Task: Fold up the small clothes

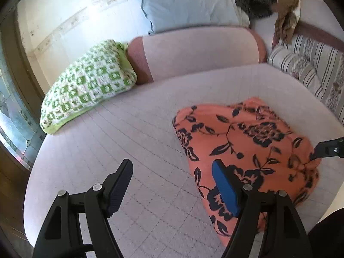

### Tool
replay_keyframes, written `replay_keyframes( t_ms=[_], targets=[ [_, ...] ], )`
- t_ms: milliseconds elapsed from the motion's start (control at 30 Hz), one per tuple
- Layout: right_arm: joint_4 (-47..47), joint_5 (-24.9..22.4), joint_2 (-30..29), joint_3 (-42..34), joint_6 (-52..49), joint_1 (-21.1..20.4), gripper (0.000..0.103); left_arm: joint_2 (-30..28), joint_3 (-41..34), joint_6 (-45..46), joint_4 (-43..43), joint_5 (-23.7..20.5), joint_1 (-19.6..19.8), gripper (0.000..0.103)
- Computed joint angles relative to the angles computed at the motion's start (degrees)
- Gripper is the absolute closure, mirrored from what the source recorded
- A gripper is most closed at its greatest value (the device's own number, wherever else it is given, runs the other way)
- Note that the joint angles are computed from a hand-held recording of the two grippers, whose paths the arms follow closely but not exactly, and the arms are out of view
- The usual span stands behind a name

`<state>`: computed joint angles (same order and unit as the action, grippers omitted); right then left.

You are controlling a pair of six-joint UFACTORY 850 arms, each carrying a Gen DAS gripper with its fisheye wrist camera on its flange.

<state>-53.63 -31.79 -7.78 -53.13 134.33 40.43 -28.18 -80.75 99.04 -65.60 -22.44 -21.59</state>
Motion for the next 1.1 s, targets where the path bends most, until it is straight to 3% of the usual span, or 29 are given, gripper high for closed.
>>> replay_keyframes(
  t_ms=[167,267,867,1100],
  targets=[
    [-1.27,-10.90,-1.87,-5.78,-0.82,3.95,0.083,3.11,2.32,2.73,-4.12,-2.76,1.74,0.027],
    [-1.98,-13.66,-2.74,-7.88,-1.11,5.17,0.083,4.49,3.44,4.01,-5.53,-3.36,2.27,0.027],
    [-3.07,-17.82,-4.06,-8.89,5.20,8.60,0.083,6.60,5.85,1.19,-3.56,-4.80,3.61,0.025],
    [-4.09,-14.87,-1.43,-4.70,7.41,6.73,0.083,3.74,4.09,-2.61,0.45,-2.85,2.11,0.023]
  ],
)
